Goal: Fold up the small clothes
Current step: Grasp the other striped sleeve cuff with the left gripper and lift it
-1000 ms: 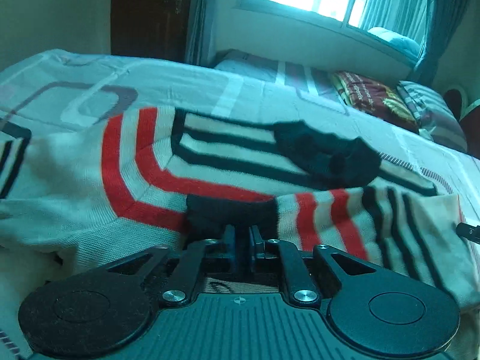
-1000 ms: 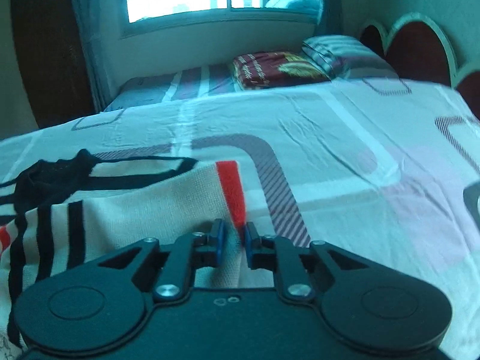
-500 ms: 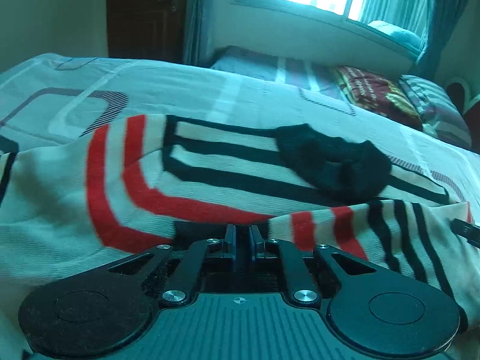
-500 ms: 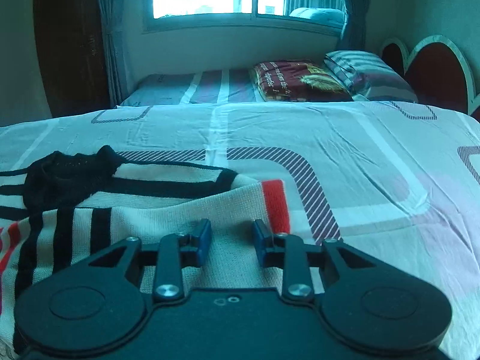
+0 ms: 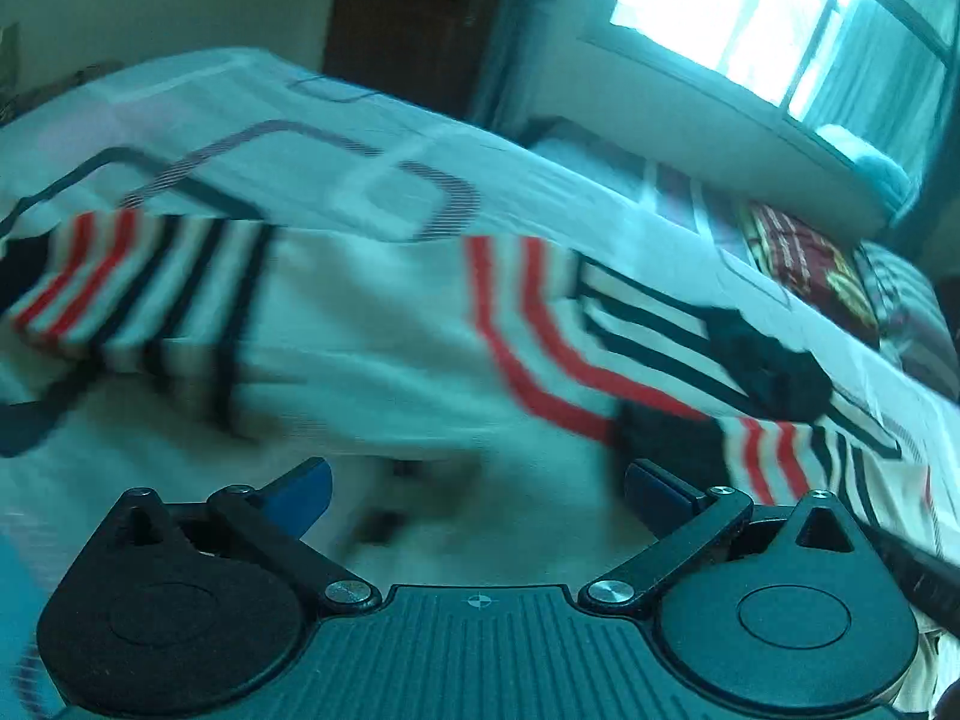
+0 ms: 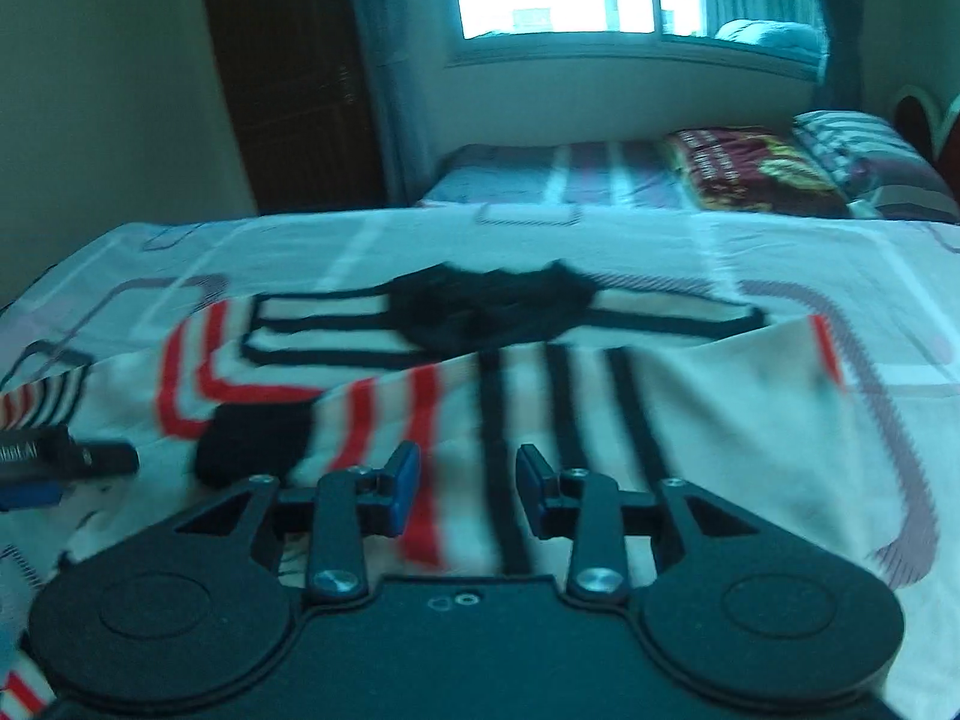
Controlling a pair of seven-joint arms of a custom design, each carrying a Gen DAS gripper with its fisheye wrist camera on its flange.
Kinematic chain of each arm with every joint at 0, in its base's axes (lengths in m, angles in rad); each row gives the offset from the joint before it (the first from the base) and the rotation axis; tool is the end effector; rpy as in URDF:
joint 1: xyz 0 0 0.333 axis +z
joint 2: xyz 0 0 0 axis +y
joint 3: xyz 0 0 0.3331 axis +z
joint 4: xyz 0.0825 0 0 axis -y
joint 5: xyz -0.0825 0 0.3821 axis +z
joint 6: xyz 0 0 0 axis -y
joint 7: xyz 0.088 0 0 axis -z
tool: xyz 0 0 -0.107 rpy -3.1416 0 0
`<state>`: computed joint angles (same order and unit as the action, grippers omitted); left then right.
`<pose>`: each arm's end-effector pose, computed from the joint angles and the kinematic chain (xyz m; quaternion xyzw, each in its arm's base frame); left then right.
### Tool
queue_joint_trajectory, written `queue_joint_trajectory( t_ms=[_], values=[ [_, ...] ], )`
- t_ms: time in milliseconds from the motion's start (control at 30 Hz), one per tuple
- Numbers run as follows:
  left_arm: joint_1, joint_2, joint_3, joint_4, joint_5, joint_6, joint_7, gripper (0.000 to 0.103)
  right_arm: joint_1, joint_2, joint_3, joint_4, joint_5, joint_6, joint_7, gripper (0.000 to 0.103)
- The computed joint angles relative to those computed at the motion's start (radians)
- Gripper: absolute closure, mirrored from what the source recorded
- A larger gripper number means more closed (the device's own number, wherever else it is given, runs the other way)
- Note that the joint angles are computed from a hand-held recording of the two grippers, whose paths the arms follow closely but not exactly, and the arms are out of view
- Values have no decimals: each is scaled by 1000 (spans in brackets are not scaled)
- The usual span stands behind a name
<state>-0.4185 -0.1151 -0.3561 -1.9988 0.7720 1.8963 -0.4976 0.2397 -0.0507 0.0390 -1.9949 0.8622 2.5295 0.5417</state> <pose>0.4092 -0.3393 0.5462 -0.8941 0.2442 -0.2229 0.3022 0.5621 0.1530 0.5633 -0.8289 0.3698 -0.1099 0.4051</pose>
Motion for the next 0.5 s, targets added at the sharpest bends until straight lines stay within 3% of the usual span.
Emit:
queue_joint_trajectory(
  t_ms=[133,300,433,500],
  values=[
    [7,-211,16,-214,-80,74,-102,0,32,-81,26,-89,-18,12,51,67],
    [17,-441,24,-417,-168,92,-134,1,95,-127,62,-149,-27,45,111,61],
    [19,-612,36,-575,-216,122,-188,23,148,-138,85,-169,-32,67,140,60],
    [22,-713,42,-670,-235,157,-239,42,171,-140,93,-177,-31,87,138,59]
  ],
)
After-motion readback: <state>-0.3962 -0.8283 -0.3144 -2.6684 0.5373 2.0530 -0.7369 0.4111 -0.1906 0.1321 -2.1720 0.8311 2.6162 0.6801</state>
